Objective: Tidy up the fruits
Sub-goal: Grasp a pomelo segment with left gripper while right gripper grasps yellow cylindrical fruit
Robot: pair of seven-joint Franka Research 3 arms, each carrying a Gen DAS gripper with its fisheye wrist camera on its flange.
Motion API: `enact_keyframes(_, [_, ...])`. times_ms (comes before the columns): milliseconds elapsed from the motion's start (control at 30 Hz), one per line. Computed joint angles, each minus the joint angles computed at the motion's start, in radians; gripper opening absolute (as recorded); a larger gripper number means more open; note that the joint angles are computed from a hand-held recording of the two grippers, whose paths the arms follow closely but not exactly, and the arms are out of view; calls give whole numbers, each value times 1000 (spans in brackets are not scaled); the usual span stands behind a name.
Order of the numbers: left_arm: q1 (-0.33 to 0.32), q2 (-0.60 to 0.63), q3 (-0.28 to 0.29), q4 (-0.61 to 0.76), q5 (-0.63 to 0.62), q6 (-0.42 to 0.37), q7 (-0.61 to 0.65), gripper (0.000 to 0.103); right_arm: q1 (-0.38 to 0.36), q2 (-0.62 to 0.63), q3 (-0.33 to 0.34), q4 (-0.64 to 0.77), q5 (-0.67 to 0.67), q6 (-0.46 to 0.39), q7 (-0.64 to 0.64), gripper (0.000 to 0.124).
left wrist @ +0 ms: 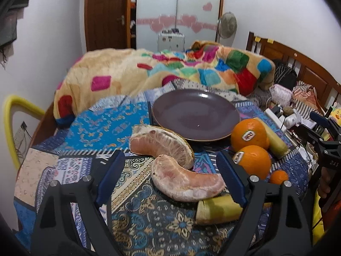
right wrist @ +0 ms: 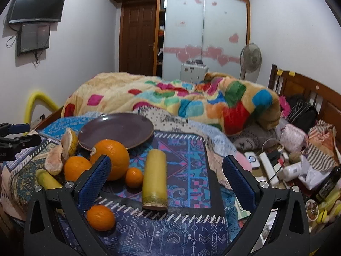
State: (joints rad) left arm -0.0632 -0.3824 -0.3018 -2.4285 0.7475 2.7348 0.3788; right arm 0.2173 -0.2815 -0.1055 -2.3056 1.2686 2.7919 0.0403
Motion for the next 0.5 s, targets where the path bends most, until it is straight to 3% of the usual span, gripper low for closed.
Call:
enact_keyframes(133, [-24,81,37,55,-68,-22,83,88,-16,43,23,20,-111,10,88,99])
enact_keyframes(333, [-49,184,79,118,-165,-44,191,88,-40,90,24,57,-259,-93,195,92])
enact_keyframes(500, [-55,233,97,141,-216,-39,230,88,-52,126,34,84,-320,-131,229,83])
